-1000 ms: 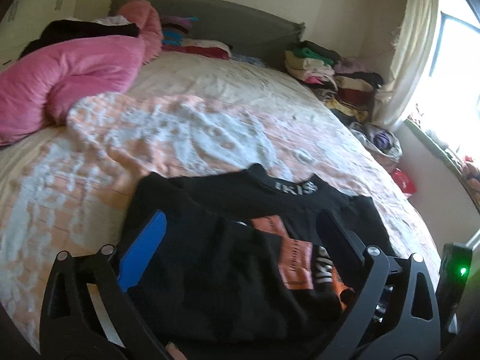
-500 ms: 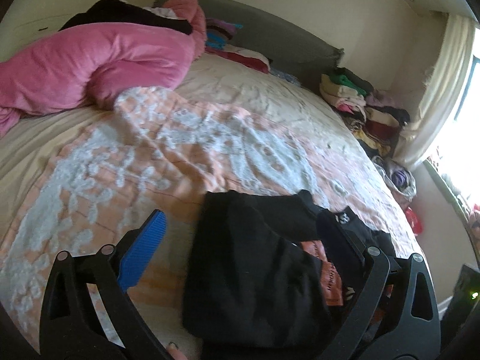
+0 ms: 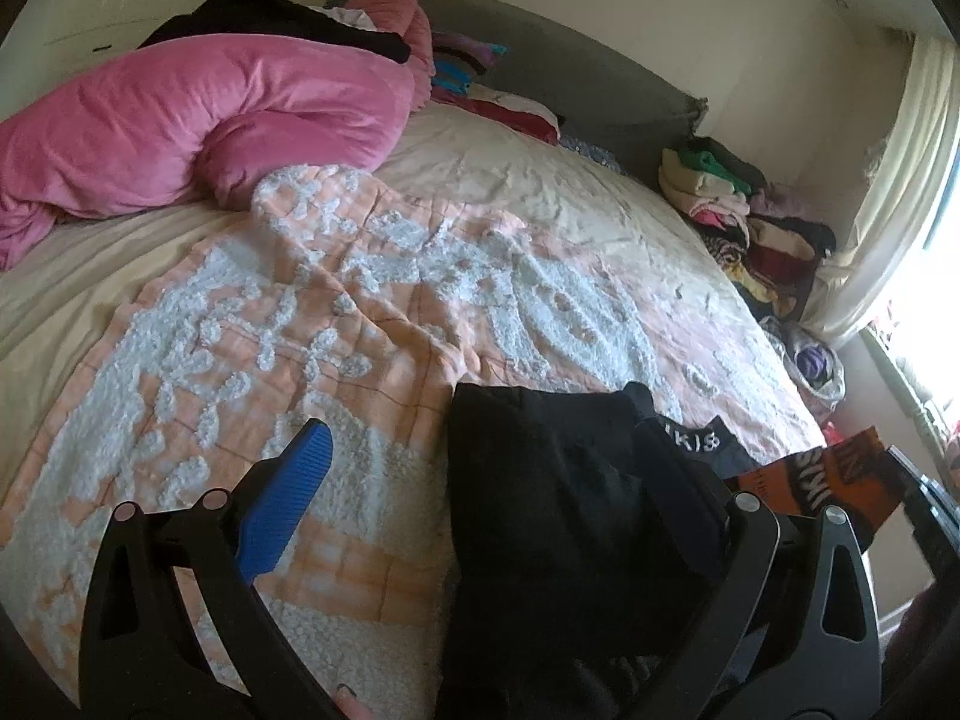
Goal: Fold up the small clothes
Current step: 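Grasp the crossed orange cuffs with the right gripper and straighten them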
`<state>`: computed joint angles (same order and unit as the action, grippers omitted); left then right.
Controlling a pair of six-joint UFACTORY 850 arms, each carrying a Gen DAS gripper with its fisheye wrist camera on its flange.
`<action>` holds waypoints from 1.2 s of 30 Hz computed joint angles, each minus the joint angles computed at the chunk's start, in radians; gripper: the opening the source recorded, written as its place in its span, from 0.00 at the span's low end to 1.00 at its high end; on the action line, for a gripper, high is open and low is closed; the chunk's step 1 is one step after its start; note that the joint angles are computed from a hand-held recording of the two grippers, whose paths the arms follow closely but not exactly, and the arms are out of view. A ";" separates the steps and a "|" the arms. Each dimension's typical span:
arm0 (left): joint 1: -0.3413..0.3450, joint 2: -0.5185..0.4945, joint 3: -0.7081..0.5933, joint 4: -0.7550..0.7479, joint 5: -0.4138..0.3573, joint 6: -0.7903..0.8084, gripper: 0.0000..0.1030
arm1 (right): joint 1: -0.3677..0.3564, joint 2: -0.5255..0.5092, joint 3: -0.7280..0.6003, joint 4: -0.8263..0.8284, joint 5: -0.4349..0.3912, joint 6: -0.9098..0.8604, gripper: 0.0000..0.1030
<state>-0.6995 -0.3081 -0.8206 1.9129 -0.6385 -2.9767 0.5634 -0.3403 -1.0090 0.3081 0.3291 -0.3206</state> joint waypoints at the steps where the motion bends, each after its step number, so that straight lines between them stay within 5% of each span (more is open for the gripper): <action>1: -0.002 -0.006 -0.008 0.005 0.009 0.014 0.91 | -0.005 0.001 0.005 0.022 0.008 -0.028 0.08; 15: -0.012 -0.118 -0.124 0.052 0.163 0.126 0.91 | -0.043 -0.041 0.058 0.119 0.043 -0.043 0.07; 27: -0.033 -0.166 -0.188 -0.061 0.195 0.313 0.91 | -0.064 -0.046 0.087 0.161 0.032 -0.011 0.08; 36: -0.035 -0.184 -0.207 -0.042 0.242 0.329 0.86 | -0.049 -0.066 0.067 -0.001 -0.043 0.123 0.13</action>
<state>-0.7342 -0.4921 -1.0278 1.8707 -0.3965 -2.6478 0.5145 -0.4067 -0.9422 0.3074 0.2864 -0.1972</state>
